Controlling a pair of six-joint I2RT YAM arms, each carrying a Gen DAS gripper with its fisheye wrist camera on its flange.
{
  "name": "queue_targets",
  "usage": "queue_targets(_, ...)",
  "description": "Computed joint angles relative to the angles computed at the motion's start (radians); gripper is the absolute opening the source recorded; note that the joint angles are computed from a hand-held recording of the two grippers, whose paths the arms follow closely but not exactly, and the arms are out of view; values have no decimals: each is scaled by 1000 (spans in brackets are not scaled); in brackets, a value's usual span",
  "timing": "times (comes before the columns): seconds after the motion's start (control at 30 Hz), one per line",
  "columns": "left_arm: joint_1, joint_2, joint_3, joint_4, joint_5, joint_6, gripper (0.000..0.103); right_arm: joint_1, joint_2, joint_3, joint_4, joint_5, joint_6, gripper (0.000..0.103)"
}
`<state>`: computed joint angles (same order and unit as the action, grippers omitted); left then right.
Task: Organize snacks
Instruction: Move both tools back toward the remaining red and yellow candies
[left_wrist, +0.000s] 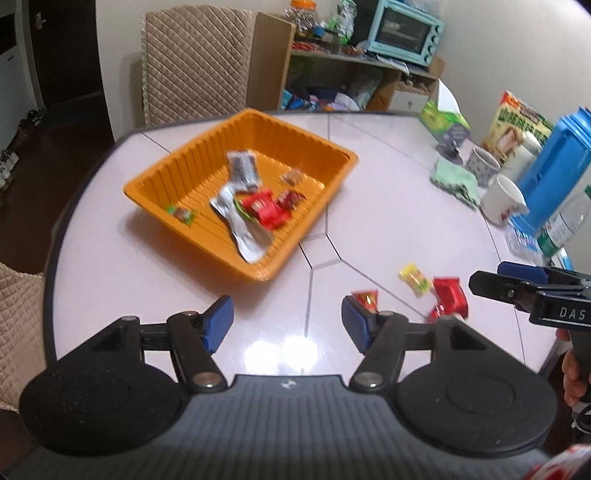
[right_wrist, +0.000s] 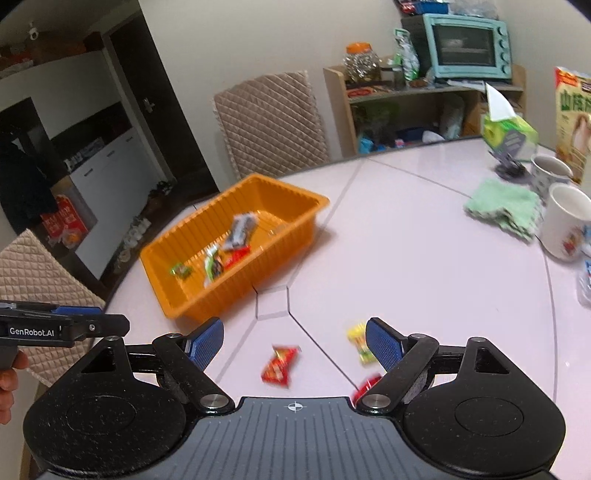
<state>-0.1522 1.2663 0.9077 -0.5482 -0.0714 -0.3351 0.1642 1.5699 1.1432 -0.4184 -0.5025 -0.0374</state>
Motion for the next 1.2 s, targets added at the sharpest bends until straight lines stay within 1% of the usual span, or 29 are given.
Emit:
queue_targets(0.3, -137, 17, -35, 11, -34, -89, 62, -70, -88, -104, -56, -3, -45, 84)
queue_targets(0.63, -242, 91, -29, 41, -77, -112, 62, -129, -125, -179, -87, 13, -69, 84)
queue_targets(0.97, -278, 173, -24, 90, -74, -124, 62, -146, -119, -216, -90, 51, -66, 84)
queue_targets(1.2, -270, 235, -8, 125, -81, -111, 62, -151, -77, -203, -52, 81, -42, 83)
